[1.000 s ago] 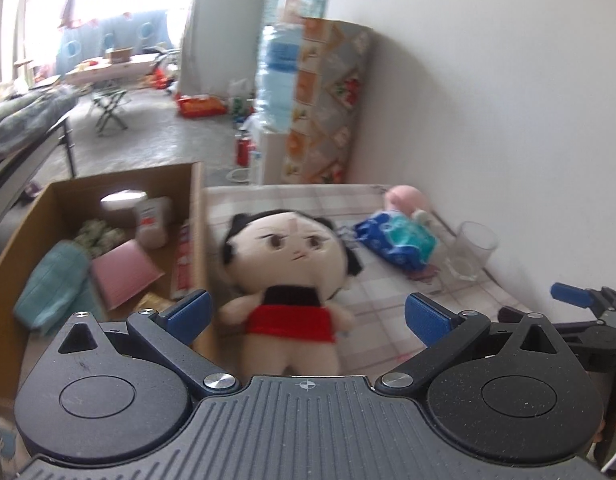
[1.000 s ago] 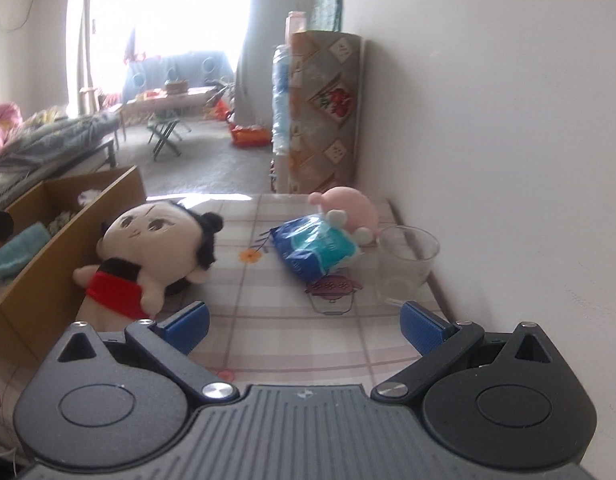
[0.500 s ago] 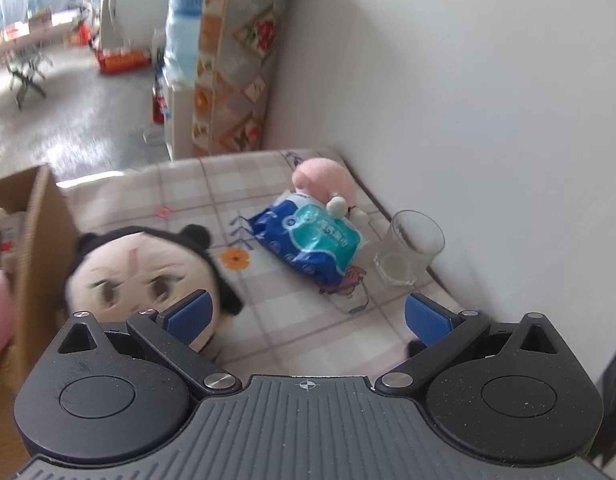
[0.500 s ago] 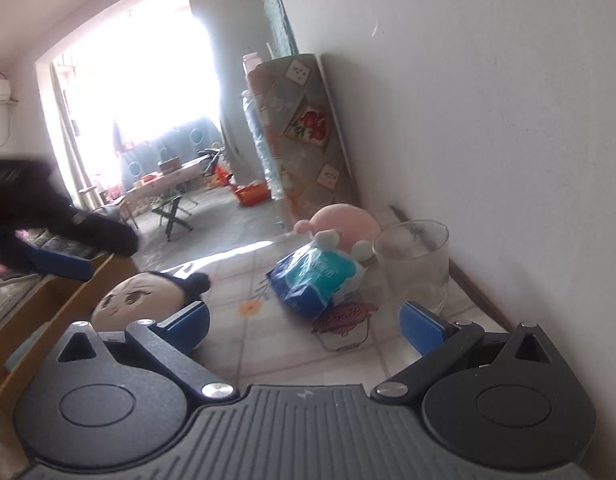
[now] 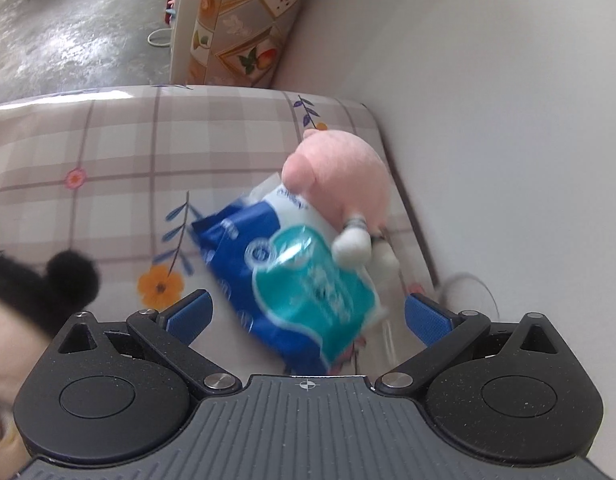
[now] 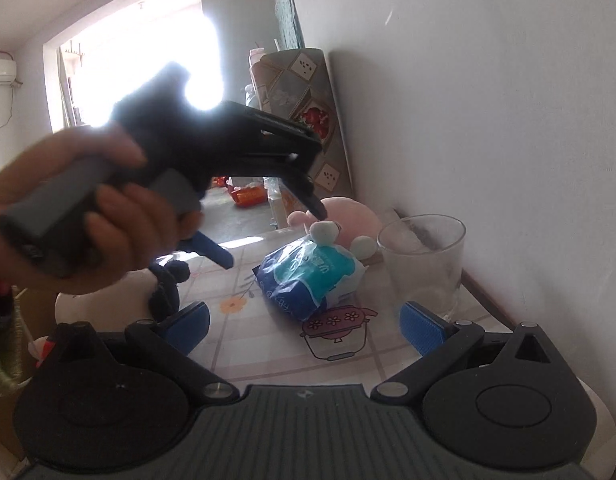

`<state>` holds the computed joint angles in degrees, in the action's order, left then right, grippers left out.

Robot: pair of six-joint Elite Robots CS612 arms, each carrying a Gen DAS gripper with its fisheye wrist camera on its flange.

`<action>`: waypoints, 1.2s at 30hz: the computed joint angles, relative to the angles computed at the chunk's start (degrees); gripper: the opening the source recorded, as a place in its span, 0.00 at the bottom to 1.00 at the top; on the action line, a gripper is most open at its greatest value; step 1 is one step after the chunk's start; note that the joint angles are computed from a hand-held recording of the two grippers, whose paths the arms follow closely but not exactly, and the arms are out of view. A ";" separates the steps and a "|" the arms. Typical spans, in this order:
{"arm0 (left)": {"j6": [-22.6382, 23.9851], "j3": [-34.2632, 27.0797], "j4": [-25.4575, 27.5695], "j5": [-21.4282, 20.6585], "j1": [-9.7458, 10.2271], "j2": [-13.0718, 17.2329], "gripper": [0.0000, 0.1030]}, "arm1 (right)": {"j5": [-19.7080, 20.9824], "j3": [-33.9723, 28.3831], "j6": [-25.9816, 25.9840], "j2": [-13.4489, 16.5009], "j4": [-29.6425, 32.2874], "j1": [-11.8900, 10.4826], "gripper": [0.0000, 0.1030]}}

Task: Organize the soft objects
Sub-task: 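Grasp the blue-and-teal wet-wipes pack with the left gripper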

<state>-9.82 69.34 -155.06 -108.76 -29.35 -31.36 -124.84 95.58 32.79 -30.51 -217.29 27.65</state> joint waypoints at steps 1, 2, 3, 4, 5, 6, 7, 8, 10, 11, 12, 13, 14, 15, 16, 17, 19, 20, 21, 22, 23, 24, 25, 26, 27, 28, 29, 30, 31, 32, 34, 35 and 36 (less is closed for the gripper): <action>-0.30 -1.32 0.76 0.12 -0.12 0.75 1.00 | 0.22 0.10 0.16 0.06 -0.38 -0.10 1.00; -0.33 -2.36 1.55 0.13 -0.24 1.39 1.00 | 0.30 0.19 0.35 0.14 -0.74 -0.17 1.00; -0.41 -3.24 2.43 0.10 -0.33 1.91 1.00 | 0.40 0.15 0.49 0.29 -1.10 -0.29 1.00; -0.60 -4.05 3.24 -0.04 -0.40 2.41 1.00 | 0.52 0.18 0.69 0.37 -1.34 -0.39 1.00; -0.95 -4.67 3.73 -0.29 -0.48 2.85 1.00 | 0.71 0.25 0.98 0.42 -1.48 -0.53 1.00; -1.14 -5.21 4.06 -0.60 -0.51 3.26 1.00 | 0.84 0.32 1.37 0.45 -1.57 -0.65 1.00; -1.10 -5.60 4.37 -0.49 -0.59 3.53 1.00 | 0.92 0.43 1.75 0.47 -1.64 -0.74 1.00; -1.00 -5.89 4.64 0.17 -0.76 3.76 1.00 | 1.01 0.45 2.00 0.50 -1.67 -0.79 1.00; -0.89 -6.32 4.94 2.22 -1.11 4.11 1.00 | 1.37 0.48 2.19 0.60 -1.92 -0.88 1.00; -0.75 -6.44 4.61 3.55 -1.33 4.26 1.00 | 1.63 0.48 2.22 0.63 -2.02 -0.94 1.00; -0.47 -6.45 4.14 4.96 -1.57 4.33 1.00 | 1.74 0.43 2.20 0.67 -1.99 -0.95 1.00; -0.06 -6.56 3.93 5.86 -1.74 4.43 1.00 | 1.80 0.44 2.06 0.70 -2.03 -0.98 1.00; 0.27 -6.50 3.61 6.40 -1.83 4.45 1.00 | 1.82 0.42 1.93 0.73 -1.98 -1.00 1.00; 0.48 -6.41 3.23 7.06 -1.96 4.49 1.00 | 1.88 0.39 1.91 0.76 -1.92 -1.03 1.00; 0.95 -6.35 3.13 7.96 -2.17 4.54 1.00 | 2.00 0.41 1.98 0.78 -1.93 -1.06 1.00; 1.76 -6.05 3.01 8.80 -2.36 4.43 1.00 | 2.13 0.43 2.10 0.80 -2.04 -1.11 1.00; 2.60 -5.71 2.28 9.37 -2.45 4.45 1.00 | 2.08 0.50 2.38 0.82 -2.24 -1.17 1.00; 2.67 -5.64 2.47 9.52 -2.42 4.43 1.00 | 2.05 0.58 2.50 0.84 -2.41 -1.25 1.00; 2.34 -5.73 3.04 9.42 -2.30 4.45 1.00 | 2.04 0.63 2.71 0.86 -2.55 -1.30 1.00; 1.93 -5.73 3.52 9.25 -2.20 4.46 1.00 | 2.15 0.70 2.97 0.85 -2.68 -1.40 1.00; 1.61 -5.79 4.30 9.14 -2.06 4.43 0.98 | 2.37 0.79 3.21 0.85 -2.80 -1.50 1.00; 1.22 -5.85 4.94 8.76 -1.86 4.42 0.97 | 2.70 0.91 3.43 0.82 -2.96 -1.66 1.00; 0.75 -5.97 5.89 8.02 -1.60 4.41 0.97 | 2.82 0.99 3.59 0.81 -3.07 -1.75 1.00; 0.20 -5.91 6.59 7.52 -1.39 4.34 0.97 | 2.85 1.04 3.69 0.82 -3.27 -1.80 1.00; -0.02 -5.63 6.96 7.14 -1.18 4.18 0.97 | 2.87 1.10 3.72 0.85 -3.50 -1.85 1.00; -0.07 -5.18 6.99 6.88 -0.97 3.99 0.97 | 2.79 1.10 3.79 0.88 -3.55 -1.85 1.00; -0.11 -4.79 7.02 6.71 -0.77 3.82 0.95 | 2.89 1.15 3.92 0.89 -3.71 -1.91 1.00; -0.27 -4.38 6.99 6.53 -0.60 3.65 0.92 | 3.09 1.21 4.04 0.90 -3.87 -1.98 1.00; -0.12 -3.96 6.77 6.09 -0.39 3.48 0.90 | 3.14 1.30 4.20 0.91 -4.03 -1.97 1.00; 0.49 -3.38 6.26 5.98 -0.29 3.19 0.88 | 3.19 1.34 4.32 0.96 -4.24 -1.99 1.00; 1.66 -1.96 5.37 6.86 -0.34 2.41 0.85 | 3.38 1.49 4.46 0.98 -4.66 -2.11 1.00; 2.19 -1.29 4.97 7.19 -0.39 2.03 0.85 | 3.50 1.55 4.62 1.00 -4.87 -2.16 1.00; 2.75 -0.90 4.47 7.16 -0.40 1.81 0.86 | 3.61 1.60 4.80 1.03 -5.08 -2.18 1.00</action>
